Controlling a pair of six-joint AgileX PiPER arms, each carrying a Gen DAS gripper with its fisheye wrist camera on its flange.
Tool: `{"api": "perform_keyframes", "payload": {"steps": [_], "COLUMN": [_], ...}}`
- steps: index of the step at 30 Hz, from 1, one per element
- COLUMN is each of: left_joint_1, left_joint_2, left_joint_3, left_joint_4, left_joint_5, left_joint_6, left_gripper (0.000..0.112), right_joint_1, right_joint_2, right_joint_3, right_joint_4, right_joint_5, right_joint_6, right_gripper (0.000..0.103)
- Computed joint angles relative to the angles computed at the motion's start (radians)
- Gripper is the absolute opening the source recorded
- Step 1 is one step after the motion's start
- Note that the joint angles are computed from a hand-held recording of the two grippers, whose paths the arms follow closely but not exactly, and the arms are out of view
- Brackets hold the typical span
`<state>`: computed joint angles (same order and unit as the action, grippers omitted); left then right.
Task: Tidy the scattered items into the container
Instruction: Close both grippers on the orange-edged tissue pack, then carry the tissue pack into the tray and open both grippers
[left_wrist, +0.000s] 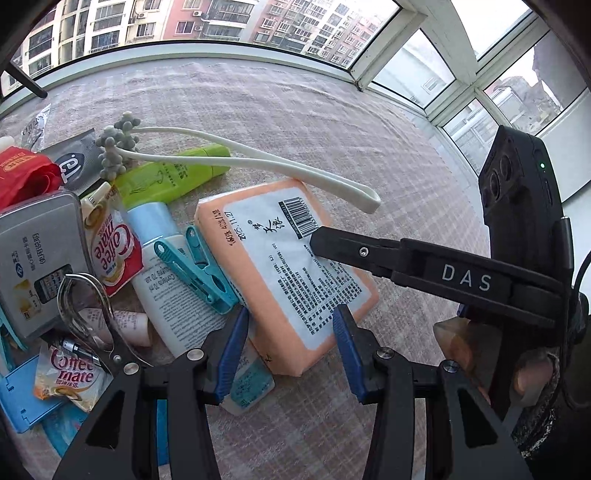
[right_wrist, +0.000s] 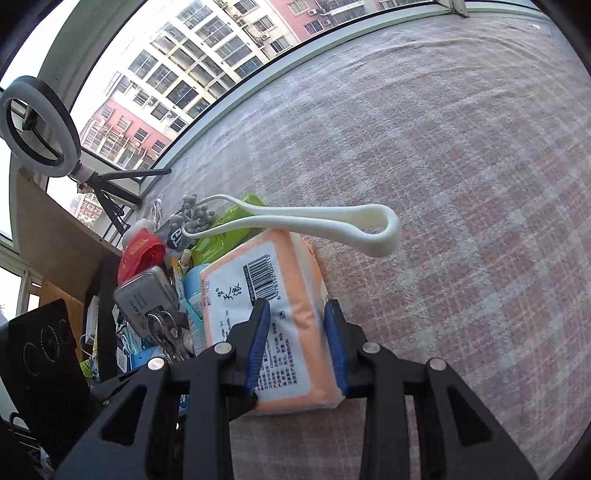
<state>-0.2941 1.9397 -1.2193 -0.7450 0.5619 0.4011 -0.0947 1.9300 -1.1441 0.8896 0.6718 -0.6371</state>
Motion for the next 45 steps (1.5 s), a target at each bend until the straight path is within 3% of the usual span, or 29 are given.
{"api": "perform_keyframes", "payload": {"steps": [8, 15, 18, 25, 30, 36, 39, 45], "left_joint_1": [0.018, 0.02, 0.036, 0.204, 0.479, 0.902, 1.102, 1.354], "left_joint_2": [-0.057, -0.201, -0.29, -0.482, -0.589, -0.61, -0.563, -0.405], "left_joint_3": [0.047, 0.184, 0.248, 0.336, 0.361, 0.319, 0.264, 0.103], "left_joint_4": [-0.02, -0.065, -0.057, -0.032, -0.058, -0.083, -0.091, -0.087], "left_joint_5": [0.017, 0.018, 0.008, 0.1, 0.245, 0.458, 0.546, 0.623], "left_joint_6": [0.064, 0.164, 0.179, 0.258, 0.391, 0.611, 0.719, 0.839], "left_gripper": [0.045, 0.045, 0.045, 0.045, 0.045, 0.045, 0.045, 0.045], "right_joint_1": [0.024, 0.043, 0.088, 0.292, 0.518, 0.768, 0.878, 1.01], "right_joint_2": [-0.084, -0.264, -0.344, -0.436, -0.391, -0.209, -0.082, 0.209], "right_joint_3": [0.108, 0.273, 0.319, 0.29, 0.156, -0.132, -0.338, -0.831], "right_joint_4": [0.005, 0.042, 0.023, -0.075, -0.219, -0.406, -0.535, -0.664], "right_joint_5": [-0.026, -0.056, -0.073, -0.121, -0.167, -0.167, -0.125, 0.054], "right_joint_6": [0.021, 0.036, 0.088, 0.323, 0.562, 0.828, 0.97, 1.108], "right_gripper": [0.033, 0.033, 0.033, 0.033, 0.033, 0.033, 0.033, 0.033]}}
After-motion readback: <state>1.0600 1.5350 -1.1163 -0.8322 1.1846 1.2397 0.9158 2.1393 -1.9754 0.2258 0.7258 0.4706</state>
